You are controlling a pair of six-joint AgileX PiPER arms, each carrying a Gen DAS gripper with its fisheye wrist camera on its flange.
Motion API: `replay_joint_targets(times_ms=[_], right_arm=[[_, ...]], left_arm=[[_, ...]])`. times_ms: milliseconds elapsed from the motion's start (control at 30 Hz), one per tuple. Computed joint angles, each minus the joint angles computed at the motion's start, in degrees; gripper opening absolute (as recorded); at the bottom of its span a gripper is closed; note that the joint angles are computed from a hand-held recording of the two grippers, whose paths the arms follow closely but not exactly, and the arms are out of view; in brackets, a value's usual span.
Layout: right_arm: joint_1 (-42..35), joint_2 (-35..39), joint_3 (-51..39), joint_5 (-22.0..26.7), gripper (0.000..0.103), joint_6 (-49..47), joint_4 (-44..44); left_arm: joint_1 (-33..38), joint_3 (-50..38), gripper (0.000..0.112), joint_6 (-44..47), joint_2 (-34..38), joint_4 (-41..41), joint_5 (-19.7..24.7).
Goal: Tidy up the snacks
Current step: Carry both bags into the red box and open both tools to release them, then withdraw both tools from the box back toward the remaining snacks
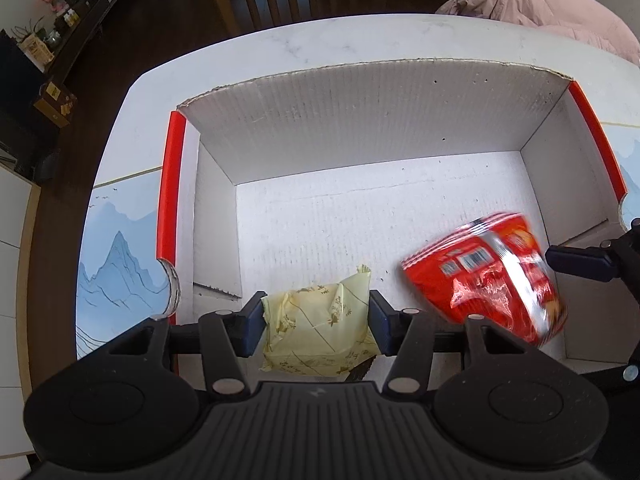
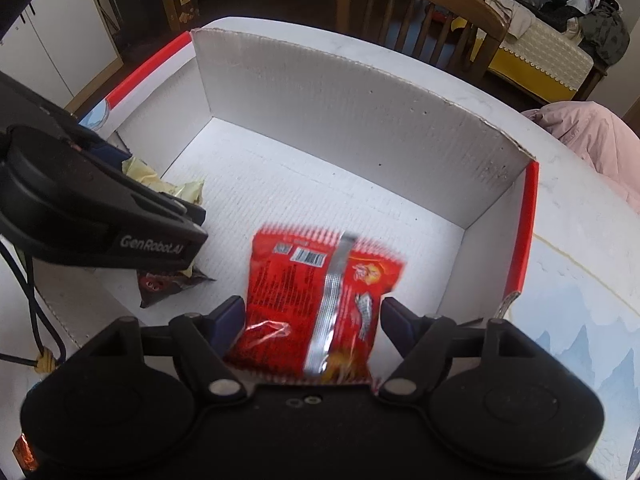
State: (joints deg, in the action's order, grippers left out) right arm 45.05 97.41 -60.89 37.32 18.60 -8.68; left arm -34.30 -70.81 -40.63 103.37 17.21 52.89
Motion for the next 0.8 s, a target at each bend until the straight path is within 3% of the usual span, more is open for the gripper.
replay_joint_targets(times_ms=[367, 800], right_arm=[[-1.99, -4.55, 1.56, -0.65, 0.082, 0.45, 1.50], [2.90, -16.69, 5.66, 1.31, 0.086, 10.72, -2.54]], left_arm=[[0.04, 4.03, 0.061, -1.43, -5.80, -0.60, -1.97], [-4.55, 12.77, 0.061, -6.80, -20.13, 3.17, -2.50]])
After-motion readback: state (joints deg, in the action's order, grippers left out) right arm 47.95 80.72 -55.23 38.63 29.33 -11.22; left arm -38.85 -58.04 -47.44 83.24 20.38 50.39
